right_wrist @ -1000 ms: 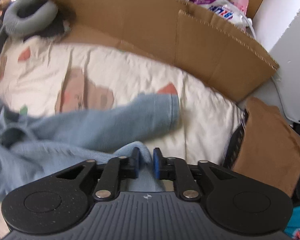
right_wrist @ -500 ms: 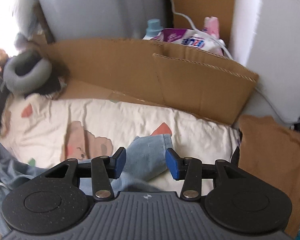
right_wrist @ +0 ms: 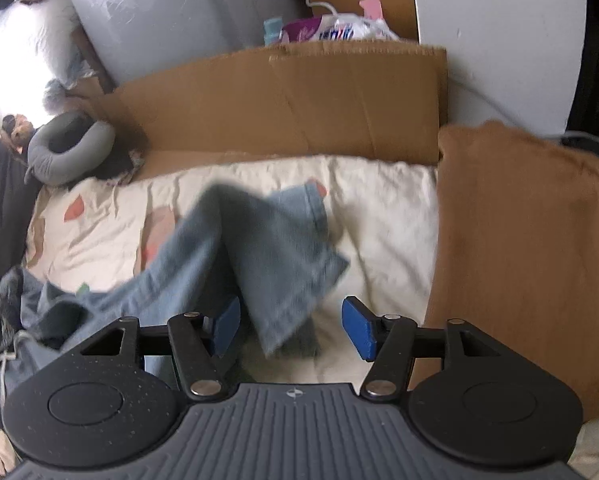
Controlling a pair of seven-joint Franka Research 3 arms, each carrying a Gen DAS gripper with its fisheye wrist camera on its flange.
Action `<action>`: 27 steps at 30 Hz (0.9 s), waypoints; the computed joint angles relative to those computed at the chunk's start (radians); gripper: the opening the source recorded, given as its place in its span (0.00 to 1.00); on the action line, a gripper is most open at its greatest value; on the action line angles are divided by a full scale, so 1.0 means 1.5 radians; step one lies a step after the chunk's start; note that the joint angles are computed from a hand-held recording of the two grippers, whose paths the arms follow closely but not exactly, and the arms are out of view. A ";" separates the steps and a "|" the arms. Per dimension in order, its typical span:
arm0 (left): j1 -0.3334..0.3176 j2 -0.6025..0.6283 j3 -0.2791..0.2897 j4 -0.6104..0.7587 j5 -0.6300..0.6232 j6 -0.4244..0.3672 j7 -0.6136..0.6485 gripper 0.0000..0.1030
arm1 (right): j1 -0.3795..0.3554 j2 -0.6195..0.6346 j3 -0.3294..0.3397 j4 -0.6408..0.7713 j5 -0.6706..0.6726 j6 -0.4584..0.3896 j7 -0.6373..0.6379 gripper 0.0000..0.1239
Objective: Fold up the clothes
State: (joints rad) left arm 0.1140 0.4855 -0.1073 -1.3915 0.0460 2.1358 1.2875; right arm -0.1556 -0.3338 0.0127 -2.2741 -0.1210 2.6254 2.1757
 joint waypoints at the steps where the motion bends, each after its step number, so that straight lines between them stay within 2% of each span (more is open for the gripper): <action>1: -0.001 0.001 0.001 0.002 0.000 -0.002 -0.005 0.56 | 0.001 -0.005 0.003 -0.016 -0.001 0.009 0.004 0.51; 6: -0.004 0.004 -0.001 0.006 -0.001 -0.006 -0.019 0.56 | 0.005 -0.009 0.020 -0.078 0.000 0.039 0.028 0.52; 11: -0.005 0.013 -0.002 0.015 -0.003 -0.012 -0.021 0.56 | 0.027 0.025 0.025 -0.095 -0.008 0.049 0.002 0.52; 15: -0.009 0.026 -0.001 0.036 0.002 -0.029 -0.023 0.56 | 0.030 0.057 0.029 -0.089 -0.032 0.065 0.018 0.55; 20: -0.010 0.024 -0.002 0.027 -0.002 -0.019 -0.044 0.56 | 0.038 0.090 0.022 -0.079 -0.060 0.099 0.021 0.55; 27: 0.003 0.020 -0.010 0.017 -0.030 -0.012 -0.046 0.54 | 0.039 0.145 0.018 -0.055 -0.160 0.119 0.095 0.55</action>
